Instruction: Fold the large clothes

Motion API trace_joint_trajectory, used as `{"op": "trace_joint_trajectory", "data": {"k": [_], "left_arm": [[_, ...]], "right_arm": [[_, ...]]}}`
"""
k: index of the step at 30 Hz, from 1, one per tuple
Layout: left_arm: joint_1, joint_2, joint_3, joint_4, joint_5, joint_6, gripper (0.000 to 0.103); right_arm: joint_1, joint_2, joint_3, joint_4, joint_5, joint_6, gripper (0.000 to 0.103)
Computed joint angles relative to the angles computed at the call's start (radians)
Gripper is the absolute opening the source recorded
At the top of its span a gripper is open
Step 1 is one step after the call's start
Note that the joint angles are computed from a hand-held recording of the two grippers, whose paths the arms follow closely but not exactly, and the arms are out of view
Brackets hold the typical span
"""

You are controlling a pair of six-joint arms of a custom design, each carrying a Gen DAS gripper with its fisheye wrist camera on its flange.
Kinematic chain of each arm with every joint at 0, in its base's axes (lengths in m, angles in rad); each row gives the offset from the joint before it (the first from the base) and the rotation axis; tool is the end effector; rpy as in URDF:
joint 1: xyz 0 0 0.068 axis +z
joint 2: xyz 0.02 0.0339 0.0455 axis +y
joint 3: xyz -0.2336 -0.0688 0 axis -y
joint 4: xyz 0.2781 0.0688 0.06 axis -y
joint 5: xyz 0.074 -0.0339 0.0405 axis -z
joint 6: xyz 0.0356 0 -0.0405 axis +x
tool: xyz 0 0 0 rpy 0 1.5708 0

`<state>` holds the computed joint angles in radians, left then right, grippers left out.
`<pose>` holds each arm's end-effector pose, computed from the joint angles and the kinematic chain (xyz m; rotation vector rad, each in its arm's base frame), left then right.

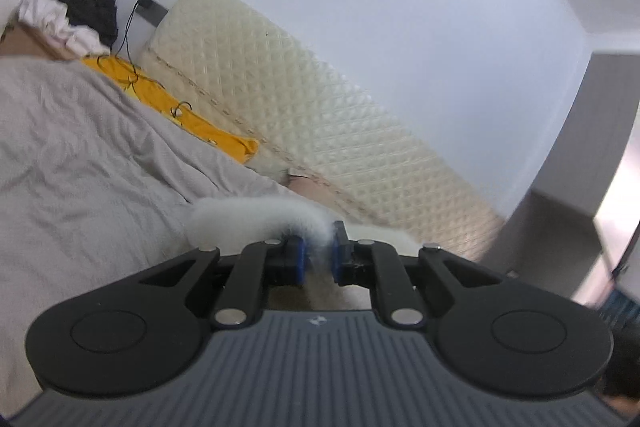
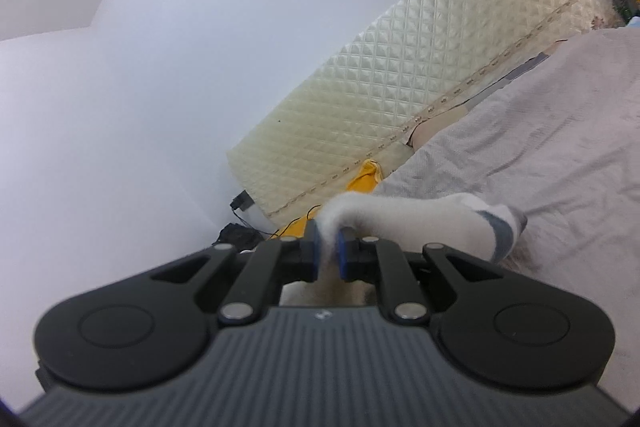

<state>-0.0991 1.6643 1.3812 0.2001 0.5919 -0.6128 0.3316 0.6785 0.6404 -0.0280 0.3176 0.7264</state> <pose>0.4247 -0.0622 0.3174 0.0291 1.7432 -1.0180 0.2172 0.0630 0.3024 0.5640 1.5635 0.5492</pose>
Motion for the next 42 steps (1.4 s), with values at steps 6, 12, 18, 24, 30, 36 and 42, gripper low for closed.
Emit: {"op": "trace_joint_trajectory", "data": {"k": [6, 12, 18, 24, 30, 36, 42], "left_arm": [[0.048, -0.307, -0.268, -0.132, 0.027, 0.033, 0.014], [0.003, -0.373, -0.303, -0.351, -0.123, 0.181, 0.014], [-0.034, -0.224, -0.208, -0.469, -0.242, 0.199, 0.015], [-0.075, 0.045, 0.011, -0.519, -0.354, 0.181, 0.015], [-0.111, 0.262, 0.221, -0.563, -0.444, 0.188, 0.015], [-0.108, 0.319, 0.277, -0.578, -0.446, 0.170, 0.015], [-0.072, 0.293, 0.225, -0.531, -0.358, 0.113, 0.019]], "right_arm": [[0.240, -0.167, -0.057, -0.228, 0.229, 0.105, 0.013], [0.192, -0.069, -0.066, -0.328, 0.092, 0.203, 0.013], [0.077, 0.196, -0.054, -0.166, -0.093, 0.149, 0.015], [-0.055, 0.382, -0.137, 0.082, -0.327, 0.181, 0.016], [-0.167, 0.452, -0.243, 0.366, -0.561, 0.408, 0.026], [-0.167, 0.237, -0.282, 0.252, -0.560, 0.441, 0.057], [-0.132, -0.057, -0.362, 0.015, -0.347, 0.503, 0.058]]}}
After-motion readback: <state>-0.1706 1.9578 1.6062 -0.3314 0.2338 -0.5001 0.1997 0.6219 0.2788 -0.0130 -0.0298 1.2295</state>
